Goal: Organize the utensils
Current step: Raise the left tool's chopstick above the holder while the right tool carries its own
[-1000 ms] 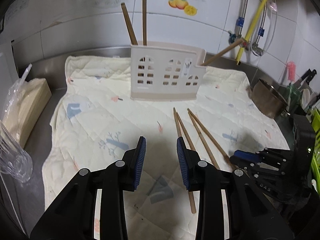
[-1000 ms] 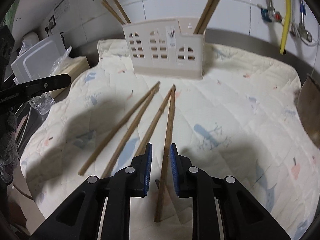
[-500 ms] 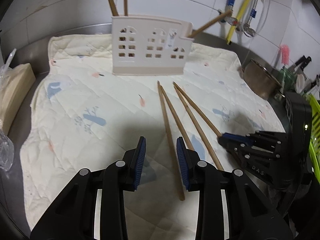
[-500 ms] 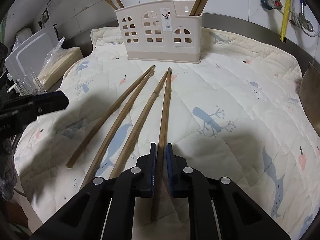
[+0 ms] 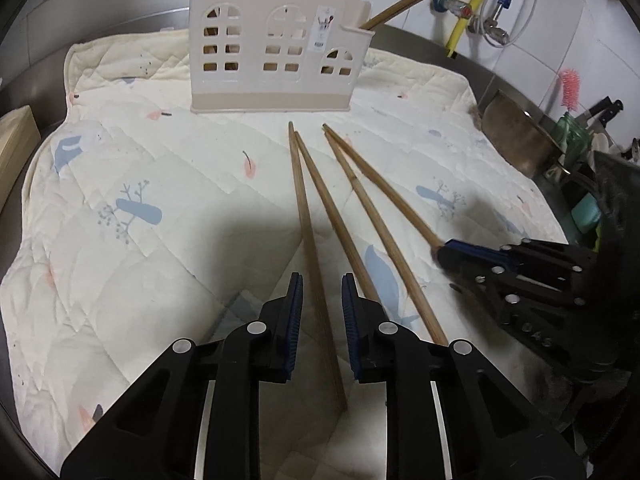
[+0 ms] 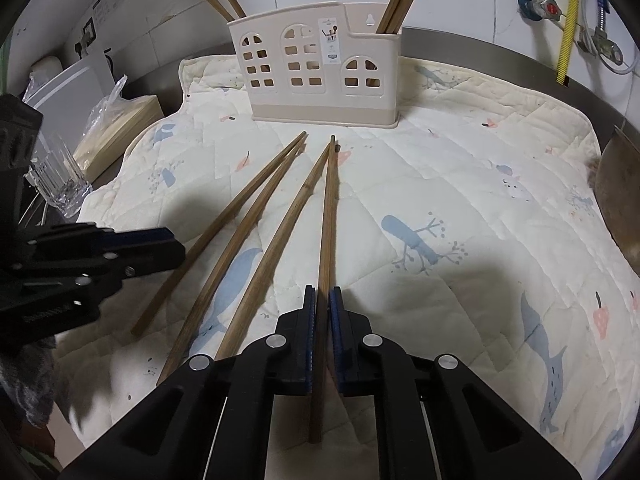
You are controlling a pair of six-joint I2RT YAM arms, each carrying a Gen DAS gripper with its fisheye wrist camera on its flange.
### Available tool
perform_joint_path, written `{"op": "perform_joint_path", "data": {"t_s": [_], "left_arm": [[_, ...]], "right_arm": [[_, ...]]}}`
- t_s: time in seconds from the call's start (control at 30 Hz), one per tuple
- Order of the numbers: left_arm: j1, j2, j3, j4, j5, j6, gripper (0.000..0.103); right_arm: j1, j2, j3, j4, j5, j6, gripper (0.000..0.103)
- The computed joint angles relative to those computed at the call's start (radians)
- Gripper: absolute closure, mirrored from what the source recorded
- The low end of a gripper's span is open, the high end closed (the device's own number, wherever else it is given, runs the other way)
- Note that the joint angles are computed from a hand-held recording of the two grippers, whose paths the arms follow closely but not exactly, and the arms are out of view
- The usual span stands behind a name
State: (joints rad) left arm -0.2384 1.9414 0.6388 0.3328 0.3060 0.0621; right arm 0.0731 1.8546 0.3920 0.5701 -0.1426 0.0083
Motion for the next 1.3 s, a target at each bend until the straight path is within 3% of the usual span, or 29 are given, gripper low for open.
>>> {"op": "perform_joint_path", "data": {"t_s": [0.5, 0.87, 1.3], "left_arm": [[-0.004, 0.050, 0.047, -0.020, -0.016, -0.015, 0.096], [0.048, -0.167, 0.018, -0.074, 0.021, 0.014, 0.098], [0.060, -0.298, 0.193, -0.254, 0.043, 0.083, 0.098]], "right_arm": [[-0.010, -0.222, -0.066, -0.037, -0.008, 0.008, 0.096], [-0.032, -0.425, -0.034, -0.143, -0.020, 0.004, 0.097], [-0.052, -0.469, 0.161, -0.318, -0.052, -0.059, 0.097]]}}
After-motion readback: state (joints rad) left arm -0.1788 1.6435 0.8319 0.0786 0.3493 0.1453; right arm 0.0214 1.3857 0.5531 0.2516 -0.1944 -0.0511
